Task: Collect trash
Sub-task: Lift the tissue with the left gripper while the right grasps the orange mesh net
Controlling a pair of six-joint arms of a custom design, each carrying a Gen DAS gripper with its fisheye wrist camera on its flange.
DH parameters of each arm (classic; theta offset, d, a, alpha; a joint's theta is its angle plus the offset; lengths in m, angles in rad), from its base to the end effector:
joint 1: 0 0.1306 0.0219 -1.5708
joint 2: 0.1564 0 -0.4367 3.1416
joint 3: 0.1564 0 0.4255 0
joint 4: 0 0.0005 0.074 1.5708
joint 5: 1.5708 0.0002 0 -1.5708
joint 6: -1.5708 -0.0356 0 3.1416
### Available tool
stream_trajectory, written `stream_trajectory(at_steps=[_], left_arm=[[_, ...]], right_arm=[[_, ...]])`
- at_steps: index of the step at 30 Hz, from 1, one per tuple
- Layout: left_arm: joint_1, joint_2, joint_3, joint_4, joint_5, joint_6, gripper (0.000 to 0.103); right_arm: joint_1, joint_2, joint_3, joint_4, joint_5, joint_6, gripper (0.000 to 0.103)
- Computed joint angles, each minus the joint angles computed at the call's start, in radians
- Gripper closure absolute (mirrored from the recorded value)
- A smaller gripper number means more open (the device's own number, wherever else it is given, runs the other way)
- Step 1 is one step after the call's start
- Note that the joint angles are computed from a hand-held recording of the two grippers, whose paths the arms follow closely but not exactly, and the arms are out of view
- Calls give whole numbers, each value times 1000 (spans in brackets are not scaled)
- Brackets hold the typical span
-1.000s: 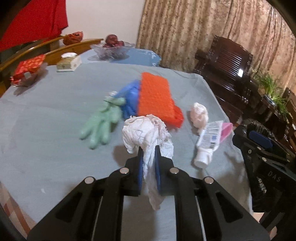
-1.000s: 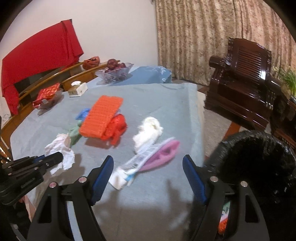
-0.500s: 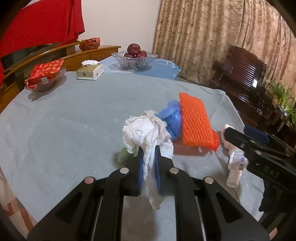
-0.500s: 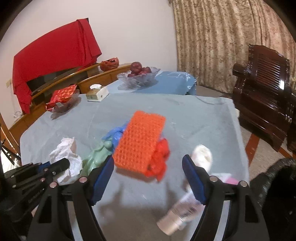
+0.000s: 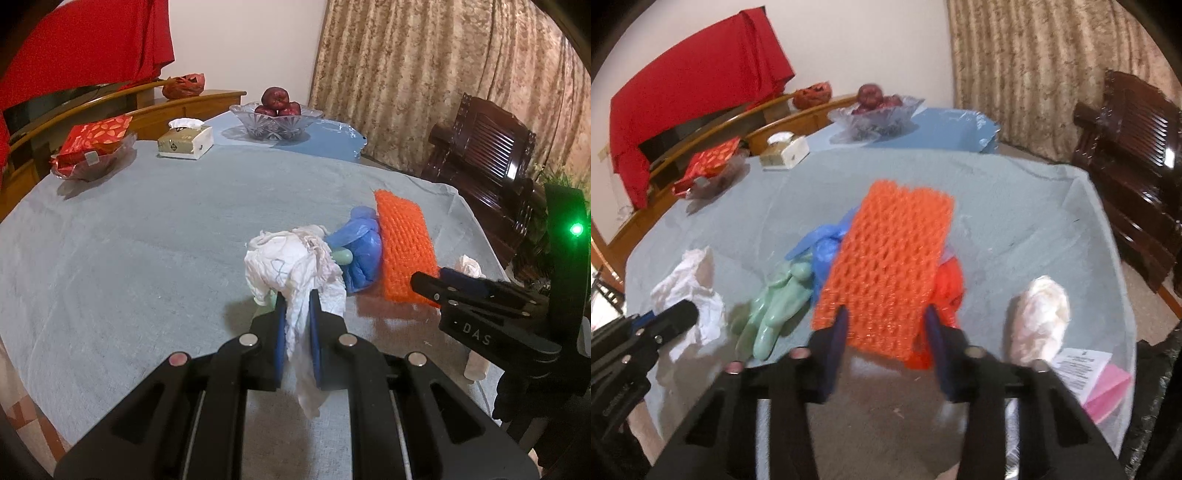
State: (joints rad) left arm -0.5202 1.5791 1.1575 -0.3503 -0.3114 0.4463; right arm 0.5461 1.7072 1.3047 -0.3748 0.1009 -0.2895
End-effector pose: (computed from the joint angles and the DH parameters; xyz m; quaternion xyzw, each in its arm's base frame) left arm 0.4902 -0.2688 0.3119 -0.0266 0.9117 -0.0520 0.4066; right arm 0.5296 0.3171 0.3052 -0.0985 0.9161 0.1141 0.3716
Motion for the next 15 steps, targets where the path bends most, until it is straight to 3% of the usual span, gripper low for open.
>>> stream_trajectory(at_steps=[1, 2, 7, 12, 13, 15], left_arm=[[0, 0, 0, 0, 0, 0, 92], [0, 0, 0, 0, 1, 0, 92], [-6, -9, -4, 3, -4, -1, 92], [-18, -16, -4, 4, -11, 4, 92], [-19, -15, -4, 4, -11, 5, 92], [-20, -14, -6, 2, -13, 0, 92]], right_arm=[[-1, 0, 0, 0, -18, 3, 88], [-1, -1, -1, 1, -25, 9, 94], [1, -44, -34, 36, -41, 13, 100], [3, -68, -44, 41, -39, 13, 99], [3, -65, -39, 32, -34, 16, 96], [2, -54, -27, 13, -28, 6, 77]])
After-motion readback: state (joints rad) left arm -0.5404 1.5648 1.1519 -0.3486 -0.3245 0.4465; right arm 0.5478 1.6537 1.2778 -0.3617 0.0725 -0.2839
